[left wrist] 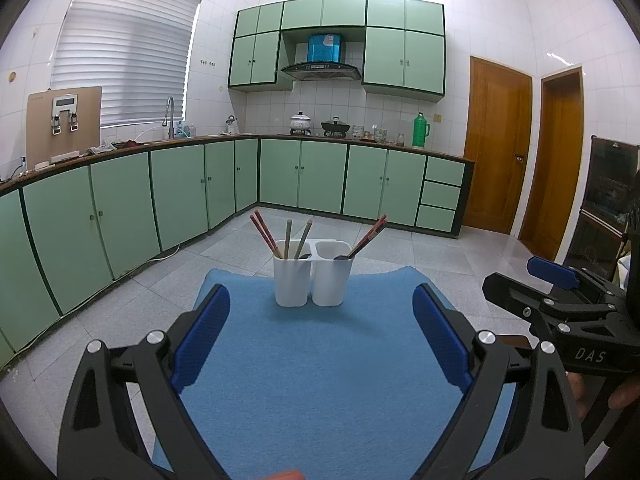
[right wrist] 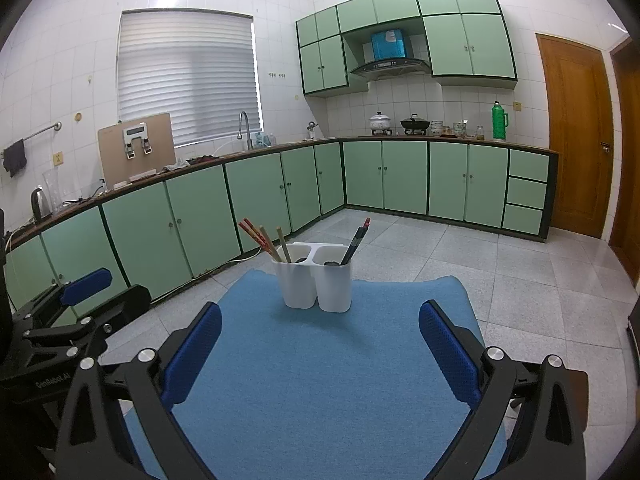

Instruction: Organize utensils

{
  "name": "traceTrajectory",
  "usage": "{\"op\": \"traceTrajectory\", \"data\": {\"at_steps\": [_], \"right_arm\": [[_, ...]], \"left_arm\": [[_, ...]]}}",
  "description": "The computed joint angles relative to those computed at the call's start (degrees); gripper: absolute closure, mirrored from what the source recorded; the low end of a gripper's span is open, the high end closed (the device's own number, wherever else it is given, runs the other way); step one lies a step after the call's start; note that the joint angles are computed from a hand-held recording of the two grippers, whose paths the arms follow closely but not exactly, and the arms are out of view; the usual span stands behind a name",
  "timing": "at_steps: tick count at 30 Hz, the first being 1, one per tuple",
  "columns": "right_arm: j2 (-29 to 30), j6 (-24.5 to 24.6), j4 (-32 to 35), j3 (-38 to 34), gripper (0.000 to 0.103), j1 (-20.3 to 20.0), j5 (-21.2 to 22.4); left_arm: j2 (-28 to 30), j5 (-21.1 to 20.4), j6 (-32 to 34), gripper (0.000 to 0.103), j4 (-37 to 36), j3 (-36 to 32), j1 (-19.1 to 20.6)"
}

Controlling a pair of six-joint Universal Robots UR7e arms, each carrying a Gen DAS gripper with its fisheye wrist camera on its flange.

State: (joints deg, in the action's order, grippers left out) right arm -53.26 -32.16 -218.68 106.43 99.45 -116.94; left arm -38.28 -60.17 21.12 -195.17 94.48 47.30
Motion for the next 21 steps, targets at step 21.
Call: {"op": "traceTrajectory", "data": {"at_steps": [21], "right_arm": [[0.12,0.01,0.09,-0.07,0.006,0.02,-0.11]], "left_arm": [[-0.1,0.17,0.0,0.013,0.39,-0.07,0.12]]}}
